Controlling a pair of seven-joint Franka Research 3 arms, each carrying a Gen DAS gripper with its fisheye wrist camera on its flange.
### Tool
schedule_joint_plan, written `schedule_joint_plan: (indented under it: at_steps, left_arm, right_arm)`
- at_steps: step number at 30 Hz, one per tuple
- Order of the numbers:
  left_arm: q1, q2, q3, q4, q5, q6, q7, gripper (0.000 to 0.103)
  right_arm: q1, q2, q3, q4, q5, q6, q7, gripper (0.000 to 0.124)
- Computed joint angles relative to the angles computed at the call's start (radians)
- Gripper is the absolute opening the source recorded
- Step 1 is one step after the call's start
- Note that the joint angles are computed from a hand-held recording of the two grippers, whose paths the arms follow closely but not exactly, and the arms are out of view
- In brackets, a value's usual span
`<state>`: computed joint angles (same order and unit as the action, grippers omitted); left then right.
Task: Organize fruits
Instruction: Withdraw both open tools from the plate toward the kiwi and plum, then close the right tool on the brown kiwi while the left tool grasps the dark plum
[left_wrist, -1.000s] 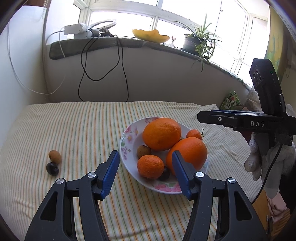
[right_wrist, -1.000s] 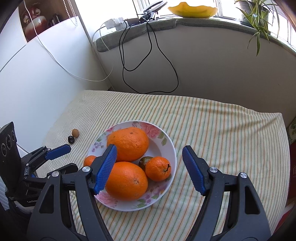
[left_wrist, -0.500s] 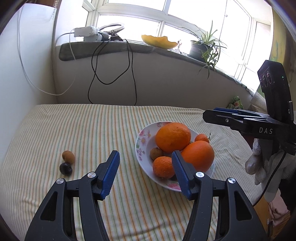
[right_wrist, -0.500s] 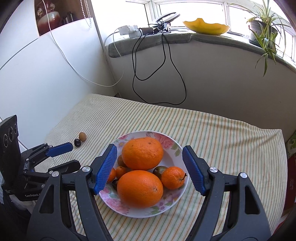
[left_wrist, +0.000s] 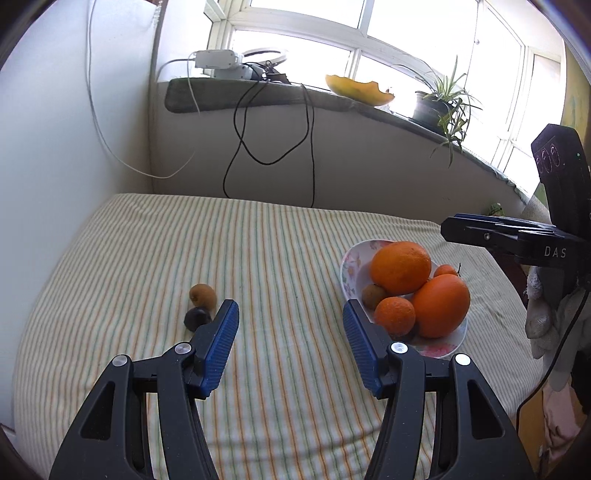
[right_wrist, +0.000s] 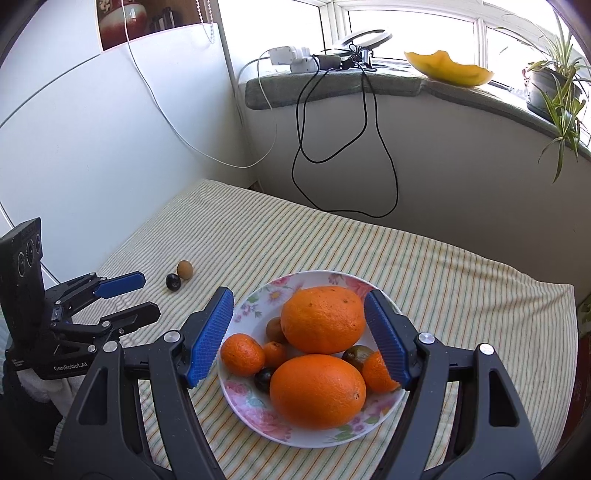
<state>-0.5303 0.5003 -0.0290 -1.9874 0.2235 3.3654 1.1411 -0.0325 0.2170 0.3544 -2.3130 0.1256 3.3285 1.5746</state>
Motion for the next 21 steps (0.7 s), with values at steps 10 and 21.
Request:
schedule_joint_plan:
  at_steps: [10, 21]
  left_arm:
    - [0.046, -0.011, 0.013, -0.062, -0.031, 0.019, -0.01, 0.058]
    - [0.153, 0.031, -0.078, -0.036, 0.022, 0.007, -0.023, 0.046]
  right_arm:
    - [0.071, 0.06, -0.007, 0.122, 0.067, -0.122, -0.081, 0.076]
    - [0.189, 0.178, -0.055, 0.318, 0.175, -0.257, -0.184, 0.076]
